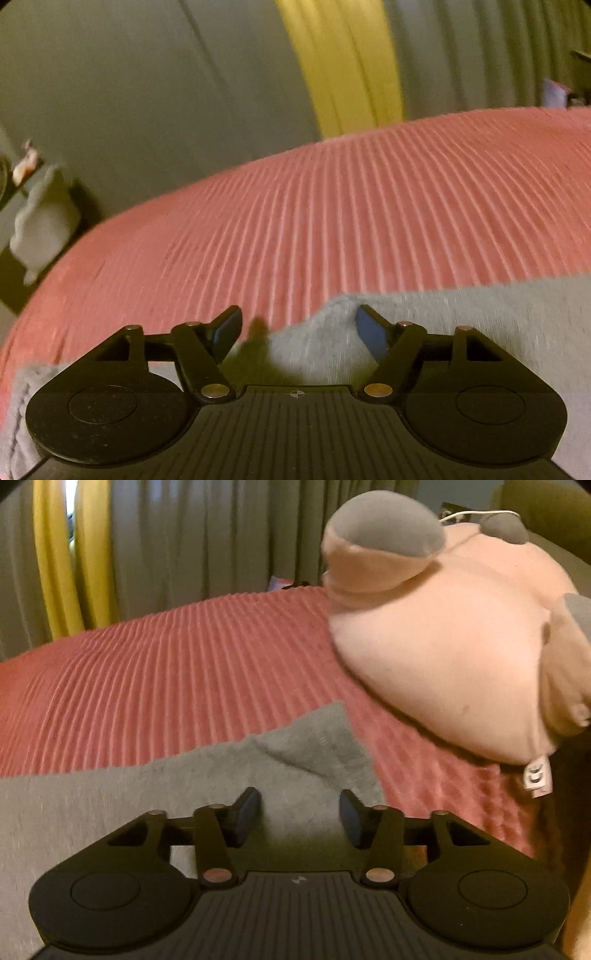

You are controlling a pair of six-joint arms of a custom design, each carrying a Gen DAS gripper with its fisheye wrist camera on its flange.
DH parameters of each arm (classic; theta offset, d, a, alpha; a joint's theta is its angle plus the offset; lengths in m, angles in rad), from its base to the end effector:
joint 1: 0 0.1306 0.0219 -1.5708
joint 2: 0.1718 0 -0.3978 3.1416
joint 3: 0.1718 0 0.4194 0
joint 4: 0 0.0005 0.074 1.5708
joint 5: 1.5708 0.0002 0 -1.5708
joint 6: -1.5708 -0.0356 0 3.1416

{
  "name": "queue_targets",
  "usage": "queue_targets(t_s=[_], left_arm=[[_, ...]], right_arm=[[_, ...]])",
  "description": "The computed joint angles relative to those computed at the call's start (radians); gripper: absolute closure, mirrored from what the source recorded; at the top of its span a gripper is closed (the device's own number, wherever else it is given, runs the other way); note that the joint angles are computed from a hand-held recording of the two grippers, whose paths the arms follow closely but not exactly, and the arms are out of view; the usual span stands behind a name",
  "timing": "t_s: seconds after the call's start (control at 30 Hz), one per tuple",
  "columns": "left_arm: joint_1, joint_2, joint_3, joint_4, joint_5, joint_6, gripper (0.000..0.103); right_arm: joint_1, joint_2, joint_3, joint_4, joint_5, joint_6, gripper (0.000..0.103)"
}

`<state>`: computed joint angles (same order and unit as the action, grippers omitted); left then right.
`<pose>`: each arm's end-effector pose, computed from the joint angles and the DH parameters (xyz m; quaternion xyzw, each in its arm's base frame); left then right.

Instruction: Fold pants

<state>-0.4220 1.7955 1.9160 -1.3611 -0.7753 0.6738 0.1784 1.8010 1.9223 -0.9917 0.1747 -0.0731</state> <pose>0.5792 -0.2333 0.4538 -0.1763 0.8982 0.2390 0.3241 0.6546 0.1112 0.4639 -0.0193 0.9360 -0.0384 0.3494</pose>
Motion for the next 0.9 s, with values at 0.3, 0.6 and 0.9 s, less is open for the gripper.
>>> queue_targets(t_s=[0.3, 0.6, 0.9], left_arm=[[-0.069, -0.049, -0.015, 0.025, 0.036, 0.062, 0.034], [-0.122, -0.208, -0.098, 0.012, 0.071, 0.1, 0.027], [-0.201, -0.305, -0.268, 0.001, 0.185, 0.226, 0.027]], right_arm=[[-0.018, -0.023, -0.022, 0.027, -0.002, -0.03, 0.041], [-0.034, -0.141, -0.155, 0.054, 0.082, -0.12, 0.023], [-0.019, -0.346, -0.421, 0.041, -0.144, -0.265, 0.068]])
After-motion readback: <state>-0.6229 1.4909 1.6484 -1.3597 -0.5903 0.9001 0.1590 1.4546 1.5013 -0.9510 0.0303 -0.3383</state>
